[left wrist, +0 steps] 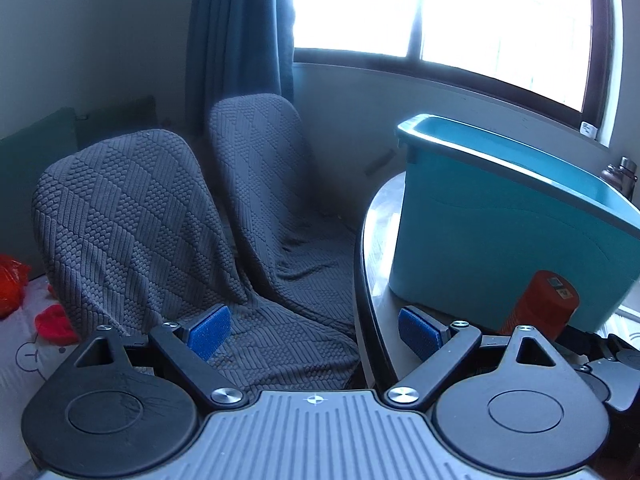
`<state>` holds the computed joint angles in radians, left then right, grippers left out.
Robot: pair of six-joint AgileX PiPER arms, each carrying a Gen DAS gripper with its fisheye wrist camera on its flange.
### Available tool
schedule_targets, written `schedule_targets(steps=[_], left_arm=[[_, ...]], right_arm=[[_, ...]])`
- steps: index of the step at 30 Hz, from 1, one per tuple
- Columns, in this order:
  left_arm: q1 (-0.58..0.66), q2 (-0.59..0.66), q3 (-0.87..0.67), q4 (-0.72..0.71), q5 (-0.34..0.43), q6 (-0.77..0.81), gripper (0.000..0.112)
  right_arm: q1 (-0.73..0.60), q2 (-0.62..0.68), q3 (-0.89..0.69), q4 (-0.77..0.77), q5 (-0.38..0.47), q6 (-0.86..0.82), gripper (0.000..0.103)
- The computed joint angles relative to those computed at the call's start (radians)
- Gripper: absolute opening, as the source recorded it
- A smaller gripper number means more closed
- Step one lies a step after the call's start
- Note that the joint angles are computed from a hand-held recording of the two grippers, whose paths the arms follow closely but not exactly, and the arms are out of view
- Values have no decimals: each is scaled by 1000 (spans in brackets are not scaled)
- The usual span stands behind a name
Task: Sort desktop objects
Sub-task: 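Close the right gripper around the second red canister, then lift the red canister over the teal bin and open right gripper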
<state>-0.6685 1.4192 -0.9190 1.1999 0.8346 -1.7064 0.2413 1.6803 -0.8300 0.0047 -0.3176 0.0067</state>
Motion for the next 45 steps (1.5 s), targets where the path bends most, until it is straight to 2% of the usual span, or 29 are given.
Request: schedule_targets(steps=[2,4,5,13,24,32,38,41,43,45], left_arm=[[-7,5,-10,0,13,-7,93],[-14,7,-19,0,23,-5,93],[-14,11,-22,2,27,-5,93],[-28,29,-54,-10,31,23,93],[-49,15,-65,-11,38,33,93],[-64,-19,-70,8,65,62,93],[-55,-55,-88,8,84,53,93],[-42,-48,-131,-10,101,92,93],[-34,-46,-155,-19,100,124,93],[-26,-35,-191,-41,107,168,93]], right_arm=[[4,8,1,19,-8,-15,86],[2,5,1,-10,4,14,54],[3,2,4,3,7,-1,50],[-3,-40,47,-86,20,103,50],[-54,-112,78,-311,43,312,49],[-104,-224,102,-597,29,548,50],[-125,-302,63,-904,67,824,50],[-123,-318,34,-963,87,873,50],[-132,-321,2,-1105,99,1032,50],[-135,-328,-22,-1189,114,1120,50]])
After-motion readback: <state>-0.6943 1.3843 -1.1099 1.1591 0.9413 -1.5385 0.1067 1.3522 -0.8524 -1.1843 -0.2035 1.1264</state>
